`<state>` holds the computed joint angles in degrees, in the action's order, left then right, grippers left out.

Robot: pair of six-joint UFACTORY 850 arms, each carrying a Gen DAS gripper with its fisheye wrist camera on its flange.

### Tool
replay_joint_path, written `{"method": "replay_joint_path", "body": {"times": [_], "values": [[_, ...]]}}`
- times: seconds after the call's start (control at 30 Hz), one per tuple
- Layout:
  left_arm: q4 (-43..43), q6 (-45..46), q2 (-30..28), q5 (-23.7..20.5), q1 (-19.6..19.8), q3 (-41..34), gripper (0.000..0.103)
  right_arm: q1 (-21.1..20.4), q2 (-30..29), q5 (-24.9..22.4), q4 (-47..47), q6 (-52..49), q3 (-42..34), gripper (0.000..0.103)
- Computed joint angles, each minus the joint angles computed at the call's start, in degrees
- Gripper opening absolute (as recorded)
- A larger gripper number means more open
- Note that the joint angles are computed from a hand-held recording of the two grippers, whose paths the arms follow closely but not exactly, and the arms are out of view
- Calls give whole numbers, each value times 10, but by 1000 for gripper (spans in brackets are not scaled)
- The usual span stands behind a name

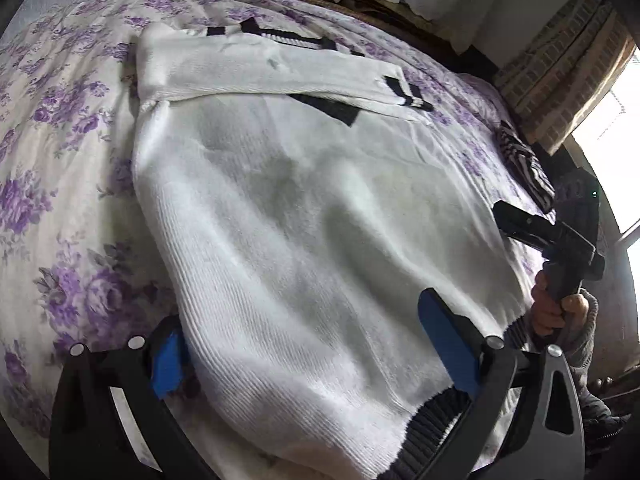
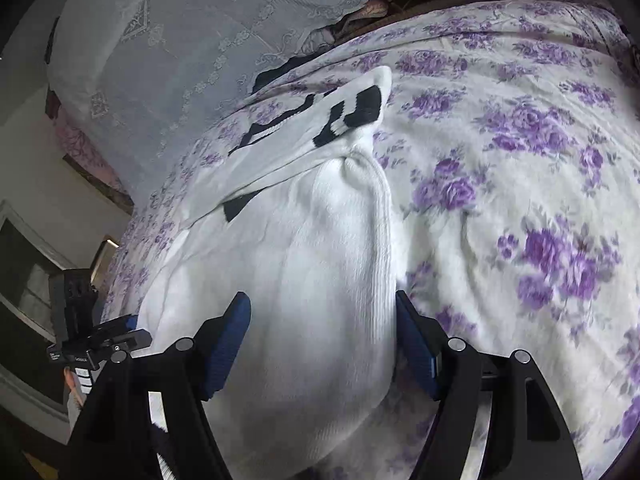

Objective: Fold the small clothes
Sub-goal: 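Move the right gripper to the black-striped hem and grasp it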

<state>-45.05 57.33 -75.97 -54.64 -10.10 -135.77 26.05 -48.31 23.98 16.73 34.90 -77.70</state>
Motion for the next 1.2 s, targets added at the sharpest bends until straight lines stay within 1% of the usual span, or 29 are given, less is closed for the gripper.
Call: {"method": "replay_joint_path", "body": {"times": [0.07, 0.13, 0.23, 0.37, 0.43, 0.5, 0.53, 0.57, 0.6, 0.63, 0.67, 0.7, 0.73, 0.77, 0.8, 0.83, 0.87, 0.93, 1.0, 1.03, 1.07, 1.1, 1.13, 1.17, 1.2], "values": [[-23, 38, 33, 17, 2, 60, 98, 5, 7, 23, -56, 50, 18, 74], [-38, 63, 57, 33, 4, 103, 98, 11, 11, 41, -94, 81, 32, 73], [-71, 112, 94, 45, 9, 169, 97, 22, 19, 61, -123, 89, 47, 73], [-109, 183, 140, 70, 12, 249, 97, 33, 26, 82, -192, 119, 57, 73], [-112, 196, 149, 72, 14, 267, 97, 40, 28, 81, -186, 100, 59, 73], [-106, 193, 152, 82, 12, 276, 97, 43, 32, 91, -191, 99, 64, 72], [-102, 188, 152, 86, 11, 277, 97, 44, 33, 95, -191, 98, 65, 68], [-101, 184, 153, 90, 10, 280, 92, 45, 36, 100, -188, 94, 68, 64], [-101, 185, 156, 97, 9, 285, 85, 47, 38, 104, -186, 90, 71, 61], [-99, 185, 161, 114, 7, 293, 67, 50, 42, 109, -167, 73, 75, 52], [-95, 182, 167, 138, 4, 301, 50, 53, 45, 113, -139, 50, 79, 35], [-88, 177, 168, 153, 2, 302, 43, 54, 50, 115, -118, 41, 85, 25], [-78, 165, 167, 164, 0, 300, 29, 50, 54, 126, -122, 57, 95, 17], [-71, 146, 166, 166, 2, 293, 21, 46, 59, 141, -129, 76, 103, 15], [-75, 139, 162, 149, 7, 283, 21, 46, 66, 149, -122, 75, 112, 15], [-82, 136, 160, 133, 11, 277, 21, 49, 75, 141, -106, 55, 119, 15], [-87, 135, 161, 127, 15, 276, 21, 49, 77, 131, -98, 43, 118, 15], [-67, 113, 160, 136, 15, 277, 21, 52, 82, 100, -77, 26, 118, 15], [-30, 73, 144, 128, 15, 262, 26, 50, 80, 61, -75, 33, 116, 23], [-21, 61, 135, 116, 18, 253, 28, 48, 77, 55, -91, 54, 117, 34], [-33, 72, 139, 117, 19, 261, 32, 46, 73, 57, -110, 77, 121, 44], [-43, 86, 142, 110, 21, 265, 39, 47, 69, 60, -106, 80, 124, 47], [-53, 97, 143, 97, 22, 266, 65, 49, 64, 66, -103, 85, 126, 49], [-64, 109, 143, 81, 22, 266, 89, 46, 61, 80, -120, 107, 130, 49], [-69, 116, 145, 84, 19, 271, 93, 44, 61, 92, -128, 122, 134, 50]]}}
